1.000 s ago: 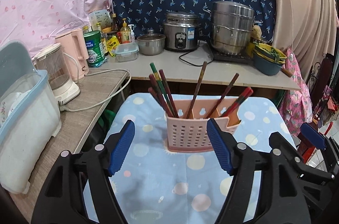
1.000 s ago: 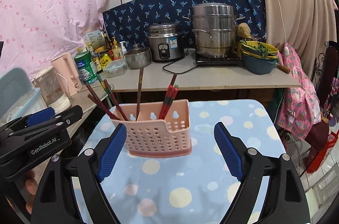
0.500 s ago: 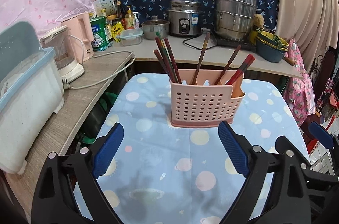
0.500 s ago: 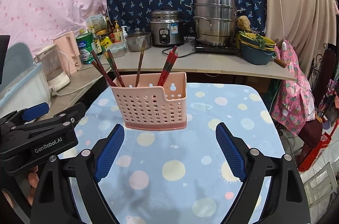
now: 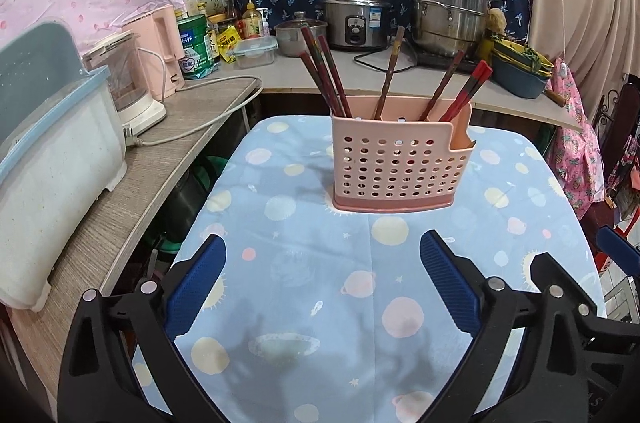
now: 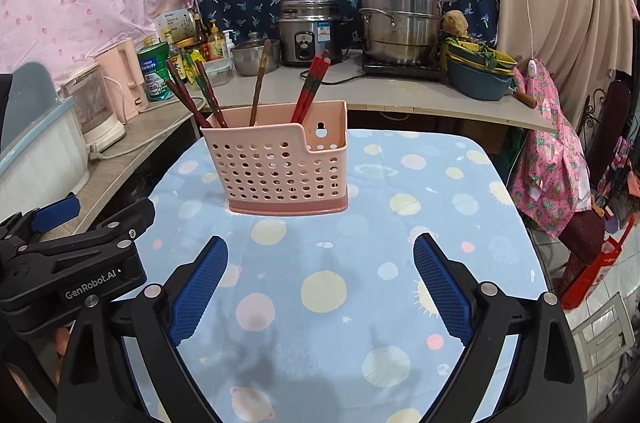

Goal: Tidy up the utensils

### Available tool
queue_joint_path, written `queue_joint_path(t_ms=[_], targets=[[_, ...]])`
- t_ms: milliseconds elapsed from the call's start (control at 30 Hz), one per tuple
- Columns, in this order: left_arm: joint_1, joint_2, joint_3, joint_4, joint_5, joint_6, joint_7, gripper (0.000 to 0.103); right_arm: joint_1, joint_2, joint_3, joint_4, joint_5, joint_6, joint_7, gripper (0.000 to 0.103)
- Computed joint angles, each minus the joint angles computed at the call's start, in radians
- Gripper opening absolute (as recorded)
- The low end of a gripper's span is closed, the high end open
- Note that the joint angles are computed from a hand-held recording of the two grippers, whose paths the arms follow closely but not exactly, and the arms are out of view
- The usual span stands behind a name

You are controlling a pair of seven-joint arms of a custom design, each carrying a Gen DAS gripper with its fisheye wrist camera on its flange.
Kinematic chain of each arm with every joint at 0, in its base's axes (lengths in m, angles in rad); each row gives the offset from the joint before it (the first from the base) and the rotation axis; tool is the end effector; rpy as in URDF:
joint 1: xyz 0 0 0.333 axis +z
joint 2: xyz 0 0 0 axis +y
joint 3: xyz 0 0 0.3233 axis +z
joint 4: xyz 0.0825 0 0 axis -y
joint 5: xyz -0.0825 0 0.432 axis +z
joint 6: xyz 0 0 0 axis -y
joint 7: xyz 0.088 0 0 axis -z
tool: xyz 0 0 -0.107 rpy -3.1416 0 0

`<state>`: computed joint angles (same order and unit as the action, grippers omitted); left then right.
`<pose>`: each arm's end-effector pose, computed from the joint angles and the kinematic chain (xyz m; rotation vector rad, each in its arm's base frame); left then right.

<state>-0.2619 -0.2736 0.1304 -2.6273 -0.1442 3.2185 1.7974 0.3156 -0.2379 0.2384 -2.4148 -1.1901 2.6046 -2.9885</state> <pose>0.4922 -0.0506 0.4156 -1.5445 1.8850 -0.8331 0.4346 0.2929 0.4121 -1.5050 1.8724 -0.8630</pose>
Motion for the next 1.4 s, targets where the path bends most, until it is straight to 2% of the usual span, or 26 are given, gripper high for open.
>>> queue_joint_path(t_ms=[133, 267, 567, 833, 1400], targets=[[0.036, 0.012, -0.034, -0.001, 0.012, 0.002, -0.010, 0.094, 0.003, 0.012, -0.002, 0.001, 0.010, -0.006, -0.002, 0.090], [0.019, 0.023, -0.013, 0.000, 0.012, -0.001, -0.005, 0.095, 0.008, 0.026, -0.006, 0.006, 0.020, -0.007, -0.008, 0.091], [0.060, 0.049, -0.050, 0.009, 0.015, -0.009, -0.007, 0.096, 0.020, 0.055, -0.016, 0.021, 0.032, -0.017, -0.018, 0.091], [0.059, 0.068, -0.045, 0.022, -0.008, -0.027, 0.018, 0.096, 0.029, 0.076, -0.027, 0.030, 0.042, -0.015, -0.024, 0.091], [0.137, 0.096, -0.124, 0.038, -0.007, -0.043, 0.020, 0.096, 0.030, 0.100, -0.045, 0.036, 0.058, 0.003, -0.031, 0.091]])
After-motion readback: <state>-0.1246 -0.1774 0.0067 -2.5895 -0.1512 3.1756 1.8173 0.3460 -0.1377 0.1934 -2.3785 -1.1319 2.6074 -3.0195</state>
